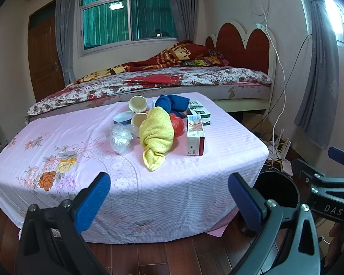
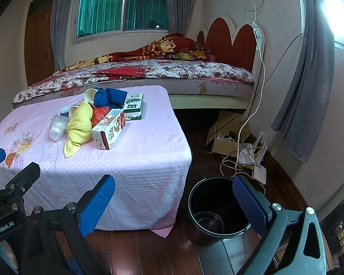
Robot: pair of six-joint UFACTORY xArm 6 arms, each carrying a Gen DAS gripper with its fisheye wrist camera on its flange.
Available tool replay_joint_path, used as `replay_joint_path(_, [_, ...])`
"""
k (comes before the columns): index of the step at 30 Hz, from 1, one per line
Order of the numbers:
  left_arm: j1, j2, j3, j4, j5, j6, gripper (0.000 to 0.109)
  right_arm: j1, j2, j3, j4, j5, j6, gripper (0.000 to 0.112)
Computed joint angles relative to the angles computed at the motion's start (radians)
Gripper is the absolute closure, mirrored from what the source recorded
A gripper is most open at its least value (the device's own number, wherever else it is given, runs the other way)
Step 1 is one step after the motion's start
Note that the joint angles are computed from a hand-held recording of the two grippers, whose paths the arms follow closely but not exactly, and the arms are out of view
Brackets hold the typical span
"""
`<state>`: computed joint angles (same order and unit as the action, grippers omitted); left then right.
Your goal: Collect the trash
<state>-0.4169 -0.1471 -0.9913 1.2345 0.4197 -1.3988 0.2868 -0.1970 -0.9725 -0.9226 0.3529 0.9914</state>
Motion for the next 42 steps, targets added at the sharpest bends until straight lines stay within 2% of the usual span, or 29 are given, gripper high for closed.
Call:
replay_joint_path(7, [0.025,0.013,-0.016,-0.033,-0.016,0.036,0.006,0.015,0.026,-0.019,-0.019,0.006,0.008,0.009])
replay_joint_path(13, [0.067,0.022,-0.021,-0.053,-0.038,0.057,0.006,0.029,0.092,-0.078,0.015,0.0,-0.039,0.009])
replay_joint_path(21, [0.161,0.045,-0.022,-0.128,-0.095,0.132,0.006,0.054,0.21,-0.174,0.252,-0.068,-0.278,0.009])
replay_joint_path(26, [0.226,0.073,-0.029,-0.126,-0.136,0.143,0.006,0.082,0.282,-0.234,0.4,-0.098,-0.441,0.009])
replay_joint_path(28, [0.247,0.093,-0.039,-0.146,-0.147,0.172,0.006,0.096,0.321,-0.274,0.439,-0.092,-0.49,0.011])
replay_joint_path(30, [0.266,0.115,-0.049,-0.202,-0.159,0.227,0.006,0.109,0.37,-0.328,0.471,-0.078,-0.539,0.021])
replay_joint_path(33, [0.284,0.142,-0.07,-0.211,-0.144,0.236,0.006,0.123,0.454,-0.424,0.557,-0.041,-0.63,0.032])
replay_joint_path(39, [0.307,0.189,-0.107,-0.223,-0.139,0.243,0.006,0.136,0.608,-0.597,0.688,0.011,-0.731,0.033])
replay_joint_path(42, [0.316,0.214,-0.122,-0.232,-0.173,0.248,0.006,0.136,0.683,-0.69,0.718,0.048,-0.743,0.034])
